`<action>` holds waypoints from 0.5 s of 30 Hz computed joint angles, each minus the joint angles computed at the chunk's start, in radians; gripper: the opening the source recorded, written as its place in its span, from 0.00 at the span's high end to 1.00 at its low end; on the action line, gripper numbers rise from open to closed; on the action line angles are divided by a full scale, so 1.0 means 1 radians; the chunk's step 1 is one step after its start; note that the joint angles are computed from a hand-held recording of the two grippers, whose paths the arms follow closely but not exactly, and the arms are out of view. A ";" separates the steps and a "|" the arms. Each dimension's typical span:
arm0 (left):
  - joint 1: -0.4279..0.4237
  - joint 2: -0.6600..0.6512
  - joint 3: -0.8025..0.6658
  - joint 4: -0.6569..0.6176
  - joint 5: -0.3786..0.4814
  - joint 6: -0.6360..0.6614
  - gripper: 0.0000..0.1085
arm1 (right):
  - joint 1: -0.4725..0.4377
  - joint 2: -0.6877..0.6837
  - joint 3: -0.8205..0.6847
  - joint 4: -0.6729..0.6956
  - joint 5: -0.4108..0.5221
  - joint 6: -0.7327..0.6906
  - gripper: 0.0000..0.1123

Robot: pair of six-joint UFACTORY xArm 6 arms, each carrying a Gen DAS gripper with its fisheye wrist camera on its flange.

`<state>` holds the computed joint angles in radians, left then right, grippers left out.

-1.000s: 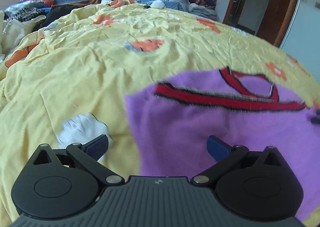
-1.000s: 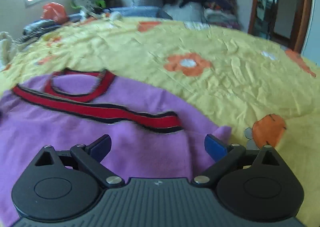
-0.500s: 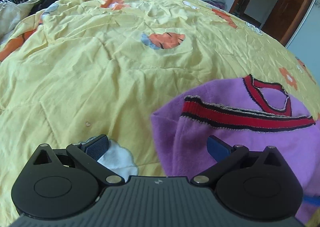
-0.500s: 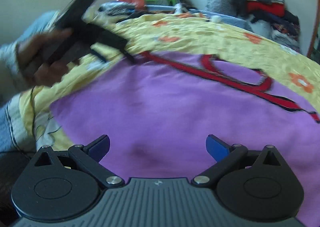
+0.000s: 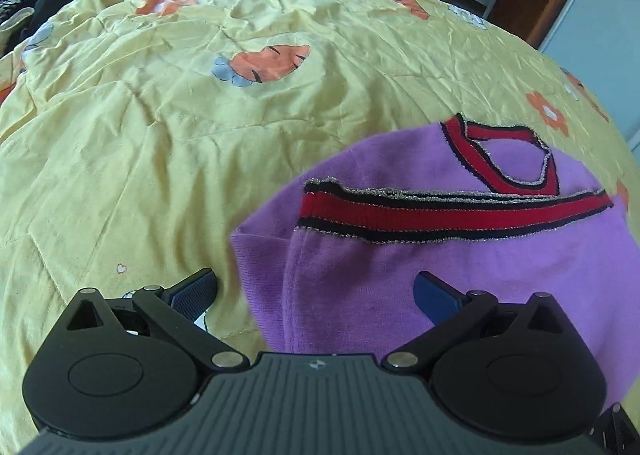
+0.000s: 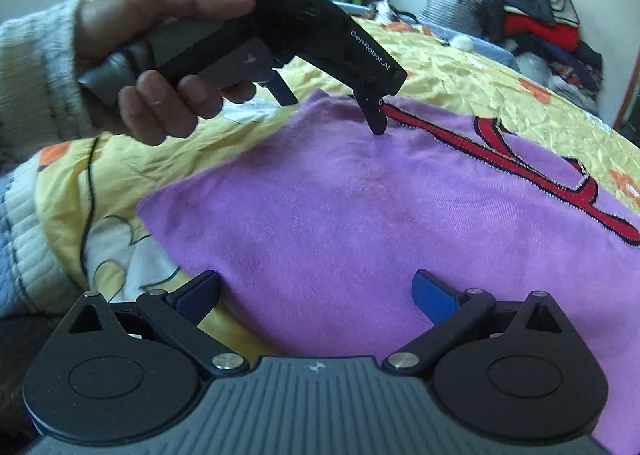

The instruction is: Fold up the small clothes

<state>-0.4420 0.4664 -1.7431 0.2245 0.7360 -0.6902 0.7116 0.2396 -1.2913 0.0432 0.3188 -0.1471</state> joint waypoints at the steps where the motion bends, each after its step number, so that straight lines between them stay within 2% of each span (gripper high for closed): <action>1: -0.003 0.006 -0.009 0.011 0.006 -0.008 0.05 | 0.003 0.008 -0.013 -0.047 0.014 0.055 0.08; 3: -0.004 0.012 -0.016 0.026 0.006 -0.025 0.05 | 0.007 0.017 -0.026 -0.078 0.023 0.139 0.08; 6: 0.005 0.006 0.006 0.030 -0.038 -0.014 0.05 | 0.007 -0.004 0.044 -0.234 -0.089 0.311 0.08; 7: 0.014 0.000 0.023 0.014 -0.069 -0.003 0.05 | 0.007 -0.009 0.053 -0.262 -0.097 0.328 0.08; 9: 0.037 -0.021 0.065 -0.084 -0.136 0.055 0.05 | 0.012 -0.011 0.050 -0.248 -0.086 0.293 0.08; 11: 0.060 -0.050 0.123 -0.240 -0.212 0.140 0.05 | 0.011 -0.015 0.059 -0.220 -0.096 0.271 0.08; 13: 0.073 -0.063 0.147 -0.354 -0.239 0.206 0.06 | 0.011 -0.009 0.048 -0.179 -0.085 0.241 0.08; 15: 0.074 -0.063 0.142 -0.376 -0.228 0.239 0.08 | 0.010 -0.006 0.038 -0.170 -0.072 0.218 0.08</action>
